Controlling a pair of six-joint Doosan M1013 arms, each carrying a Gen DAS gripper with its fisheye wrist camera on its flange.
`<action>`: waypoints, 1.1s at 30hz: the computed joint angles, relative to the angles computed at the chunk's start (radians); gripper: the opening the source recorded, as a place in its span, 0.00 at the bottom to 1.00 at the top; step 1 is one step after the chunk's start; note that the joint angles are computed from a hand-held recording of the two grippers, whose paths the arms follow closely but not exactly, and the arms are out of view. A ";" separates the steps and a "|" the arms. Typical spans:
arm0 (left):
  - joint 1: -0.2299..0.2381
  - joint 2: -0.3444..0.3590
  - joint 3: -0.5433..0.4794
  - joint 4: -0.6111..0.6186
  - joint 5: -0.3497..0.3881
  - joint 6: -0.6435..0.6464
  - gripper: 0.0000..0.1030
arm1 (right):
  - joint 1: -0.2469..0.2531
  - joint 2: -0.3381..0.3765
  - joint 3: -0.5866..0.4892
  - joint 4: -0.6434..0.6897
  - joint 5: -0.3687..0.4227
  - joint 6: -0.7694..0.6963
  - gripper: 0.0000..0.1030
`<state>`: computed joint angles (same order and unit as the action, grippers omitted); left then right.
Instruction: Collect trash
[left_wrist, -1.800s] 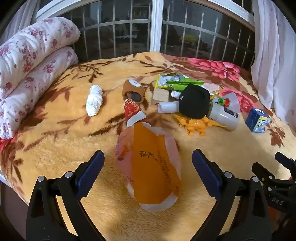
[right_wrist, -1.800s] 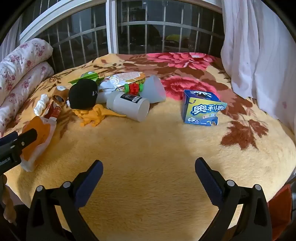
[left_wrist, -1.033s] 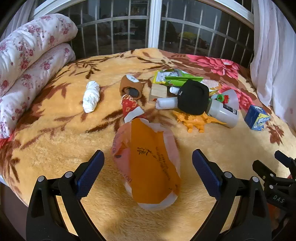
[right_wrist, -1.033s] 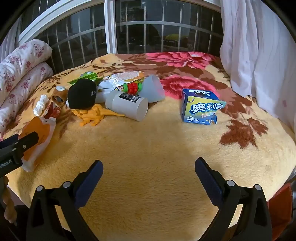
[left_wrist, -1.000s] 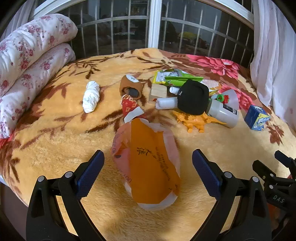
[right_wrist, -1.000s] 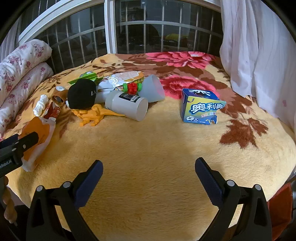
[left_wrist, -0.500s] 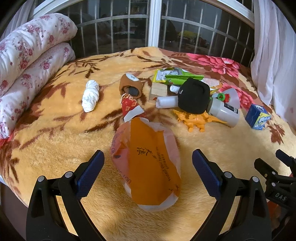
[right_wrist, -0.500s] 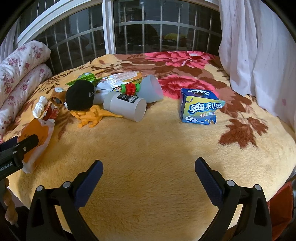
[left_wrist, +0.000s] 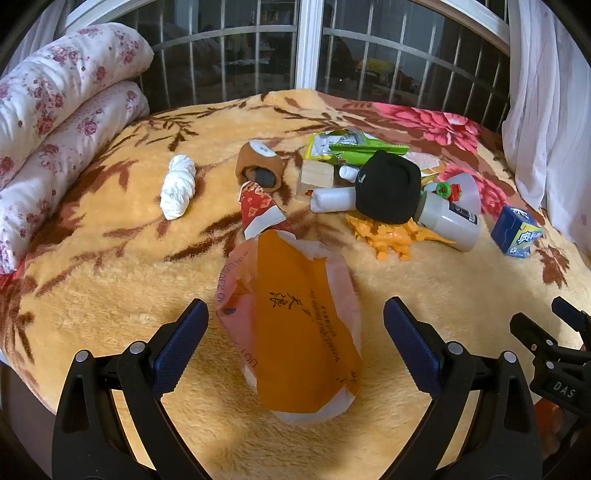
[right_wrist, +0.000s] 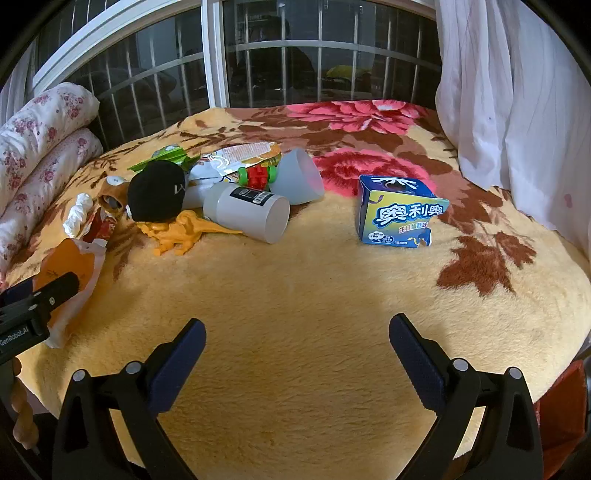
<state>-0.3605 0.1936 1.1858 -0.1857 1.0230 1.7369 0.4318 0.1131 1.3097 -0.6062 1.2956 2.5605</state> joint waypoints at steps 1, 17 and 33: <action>0.000 0.002 -0.005 0.000 0.004 -0.001 0.91 | -0.001 -0.001 0.001 0.002 -0.001 0.000 0.95; 0.003 0.012 -0.022 -0.002 0.026 -0.003 0.91 | -0.004 0.000 0.004 0.006 -0.004 -0.001 0.95; 0.001 0.025 -0.036 0.014 0.043 -0.011 0.91 | -0.006 -0.002 0.011 0.011 -0.009 0.005 0.95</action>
